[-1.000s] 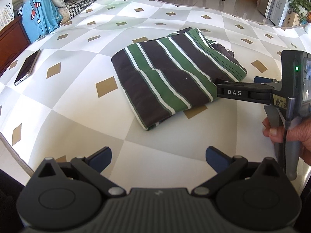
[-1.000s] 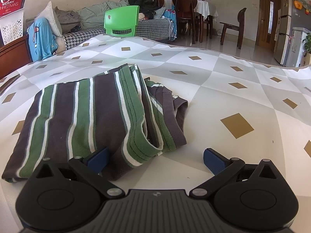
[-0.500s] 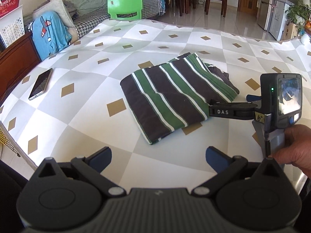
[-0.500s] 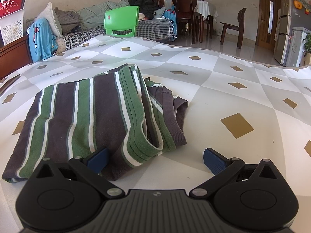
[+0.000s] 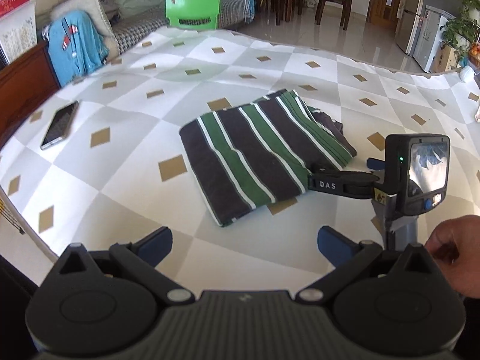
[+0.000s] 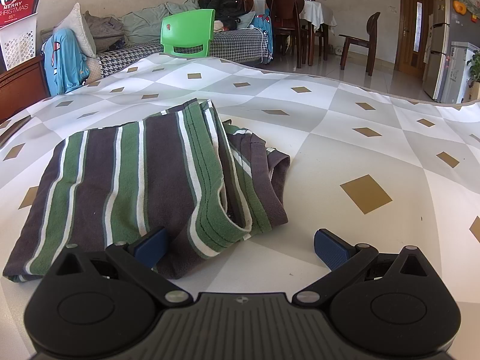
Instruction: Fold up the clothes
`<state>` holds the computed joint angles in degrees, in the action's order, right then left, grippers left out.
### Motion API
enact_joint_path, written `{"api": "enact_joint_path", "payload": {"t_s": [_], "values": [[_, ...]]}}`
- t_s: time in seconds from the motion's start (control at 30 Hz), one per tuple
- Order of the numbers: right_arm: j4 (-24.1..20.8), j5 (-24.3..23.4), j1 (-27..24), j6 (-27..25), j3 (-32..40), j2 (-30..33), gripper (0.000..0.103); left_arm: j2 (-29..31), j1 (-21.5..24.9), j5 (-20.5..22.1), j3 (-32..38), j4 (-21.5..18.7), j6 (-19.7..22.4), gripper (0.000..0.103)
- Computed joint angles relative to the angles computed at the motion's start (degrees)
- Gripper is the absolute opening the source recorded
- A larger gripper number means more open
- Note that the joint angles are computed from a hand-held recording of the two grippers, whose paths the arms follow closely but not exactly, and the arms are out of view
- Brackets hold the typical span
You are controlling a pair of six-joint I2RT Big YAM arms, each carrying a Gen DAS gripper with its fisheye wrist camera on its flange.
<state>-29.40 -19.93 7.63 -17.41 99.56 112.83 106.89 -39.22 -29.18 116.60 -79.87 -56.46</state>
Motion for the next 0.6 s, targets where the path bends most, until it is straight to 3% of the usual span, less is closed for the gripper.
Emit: {"api": "enact_joint_path", "payload": {"t_s": [0.13,0.37,0.43,0.6], "values": [[0.01,-0.01,-0.01,-0.01,0.01,0.01,0.102,-0.61,2.28,4.81,-3.51,3.68,0.05,0.103],[0.01,0.00,0.00,0.00,0.00,0.01,0.102,3.39,5.61,9.97,-2.61,5.27,-0.13,0.103],[0.01,0.00,0.00,0.00,0.00,0.01,0.102,5.23,5.86,10.58,-0.50,4.60,1.42,0.103],[0.02,-0.02,-0.01,-0.01,0.00,0.01,0.103,5.45,5.58,11.16,-1.56,7.68,5.74,0.103]]}}
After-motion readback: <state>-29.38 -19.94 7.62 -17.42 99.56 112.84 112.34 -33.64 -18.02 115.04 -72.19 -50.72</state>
